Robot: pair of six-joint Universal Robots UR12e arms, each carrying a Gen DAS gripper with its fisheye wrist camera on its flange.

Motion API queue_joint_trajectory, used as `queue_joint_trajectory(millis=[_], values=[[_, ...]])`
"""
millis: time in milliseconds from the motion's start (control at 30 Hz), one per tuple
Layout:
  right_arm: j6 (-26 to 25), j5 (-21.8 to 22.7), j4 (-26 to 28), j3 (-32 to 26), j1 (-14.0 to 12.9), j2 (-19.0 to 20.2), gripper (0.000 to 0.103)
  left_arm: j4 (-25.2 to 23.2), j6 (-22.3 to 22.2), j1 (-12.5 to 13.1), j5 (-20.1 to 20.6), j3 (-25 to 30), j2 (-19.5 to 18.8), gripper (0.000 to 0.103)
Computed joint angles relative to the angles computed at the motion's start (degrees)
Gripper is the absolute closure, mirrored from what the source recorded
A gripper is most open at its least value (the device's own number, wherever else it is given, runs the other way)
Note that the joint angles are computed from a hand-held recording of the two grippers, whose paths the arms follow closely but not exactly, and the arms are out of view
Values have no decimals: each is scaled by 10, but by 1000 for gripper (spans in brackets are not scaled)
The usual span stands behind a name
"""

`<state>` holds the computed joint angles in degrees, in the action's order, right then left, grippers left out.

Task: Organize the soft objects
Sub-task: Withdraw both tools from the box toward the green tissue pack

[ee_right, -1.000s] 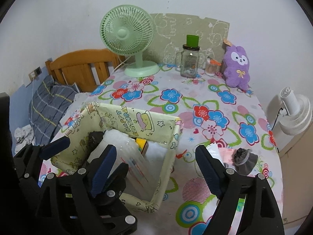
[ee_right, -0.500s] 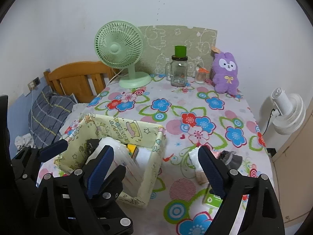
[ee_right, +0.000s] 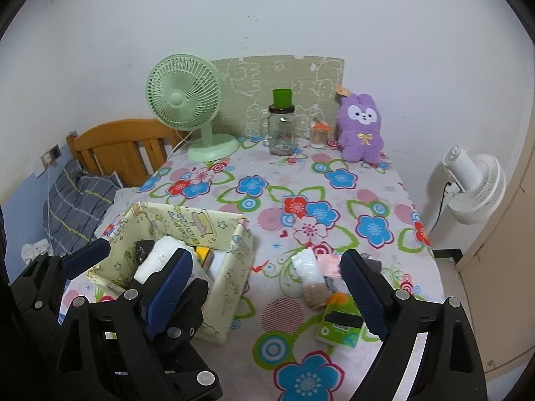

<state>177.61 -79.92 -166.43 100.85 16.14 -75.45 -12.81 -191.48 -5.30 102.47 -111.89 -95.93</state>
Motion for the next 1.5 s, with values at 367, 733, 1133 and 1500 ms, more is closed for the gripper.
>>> queue_joint_trajectory(millis=[367, 733, 1133, 1500], values=[[7, -3, -21, 26, -17, -15, 11, 8, -11, -20, 4, 2, -5, 0], [12, -1, -41, 52, -38, -24, 11, 11, -19, -39, -8, 4, -16, 0], [3, -8, -71, 76, -57, -22, 11, 0, -22, -59, -7, 12, -36, 1], [-9, -21, -62, 83, -66, -11, 11, -2, -23, -67, -31, 16, -55, 1]])
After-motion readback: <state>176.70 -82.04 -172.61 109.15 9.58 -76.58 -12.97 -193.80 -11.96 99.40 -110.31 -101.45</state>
